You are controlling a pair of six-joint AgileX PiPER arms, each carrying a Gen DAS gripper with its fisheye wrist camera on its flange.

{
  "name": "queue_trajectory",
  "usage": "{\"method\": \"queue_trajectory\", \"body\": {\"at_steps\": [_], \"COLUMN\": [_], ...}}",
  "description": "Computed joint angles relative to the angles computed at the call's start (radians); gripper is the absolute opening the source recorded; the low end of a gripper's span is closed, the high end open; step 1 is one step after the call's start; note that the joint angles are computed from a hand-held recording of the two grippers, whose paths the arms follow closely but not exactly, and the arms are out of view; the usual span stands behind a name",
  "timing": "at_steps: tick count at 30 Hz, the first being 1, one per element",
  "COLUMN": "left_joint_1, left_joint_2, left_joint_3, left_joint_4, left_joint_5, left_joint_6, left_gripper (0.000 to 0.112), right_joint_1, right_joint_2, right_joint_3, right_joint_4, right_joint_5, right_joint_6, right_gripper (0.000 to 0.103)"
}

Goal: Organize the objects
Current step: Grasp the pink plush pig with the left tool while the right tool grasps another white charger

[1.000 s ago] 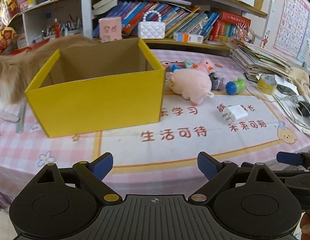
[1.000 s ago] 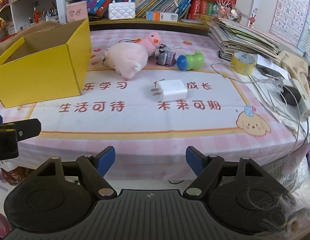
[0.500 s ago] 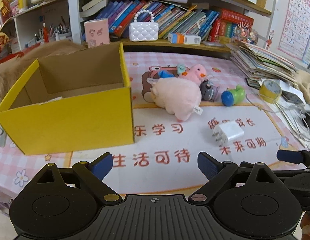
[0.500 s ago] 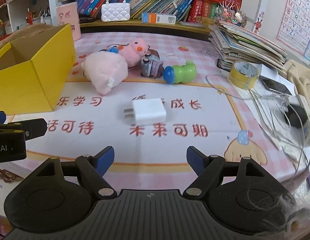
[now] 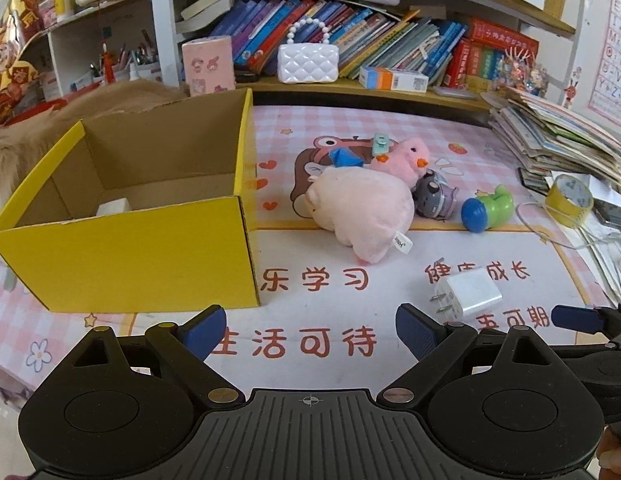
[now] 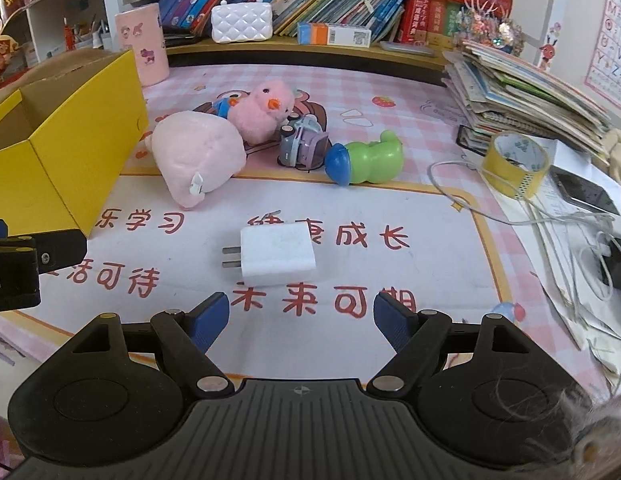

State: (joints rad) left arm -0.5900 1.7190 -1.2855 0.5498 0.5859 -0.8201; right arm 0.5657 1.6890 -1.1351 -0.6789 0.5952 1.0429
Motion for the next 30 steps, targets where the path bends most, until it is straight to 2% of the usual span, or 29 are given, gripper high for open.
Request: {"method": "queue_trajectory", "body": {"at_steps": [5,10,15,16,17,18,19,24,30], "left_joint_1": [-0.019,-0.027,-0.033,-0.033,-0.033,-0.033,-0.035,-0.044,-0.036], "left_joint_2": [0.027,0.057,0.087,0.092,0.097,0.102,0.105,0.169,0.297], "left_joint_3": [-0.043,-0.089,-0.138,-0.148,-0.157,-0.166,-0.172,-0.266,-0.436], "left_joint_4": [0.049,0.069,0.069,0.063,0.054,0.043,0.037,-0.013,-0.089], "left_joint_5": [0.048,0.096,0.111,0.109,0.103,0.095,0.087,0.061,0.072], "left_joint_6": [-0.06,-0.094,-0.089,-0.083,-0.074,-0.065,-0.058,0.007,0.062], "left_gripper": [0.094,0.094,0.094,0.094,0.094,0.094,0.094,0.094,0.094], "right_joint_1": [-0.053,-0.082,-0.123,-0.133,-0.146,-0.154,-0.159,-0.199,-0.223], "right_joint_2": [0.035,0.096,0.147,0.149,0.149,0.146,0.139,0.102,0.051], "right_joint_3": [-0.014,-0.066,-0.105,-0.107,-0.108,-0.107,-0.104,-0.089,-0.046], "right_joint_4": [0.071,0.15,0.268,0.3,0.365,0.402,0.401,0.473,0.4], "right_joint_5": [-0.096,-0.141,-0.177,-0.191,-0.205,-0.212,-0.215,-0.2,-0.209], "right_joint_6": [-0.126,-0.271,-0.428,-0.461,-0.53,-0.566,-0.563,-0.629,-0.57], "right_gripper": [0.077,0.077,0.074,0.071,0.06,0.059,0.049,0.048,0.048]}}
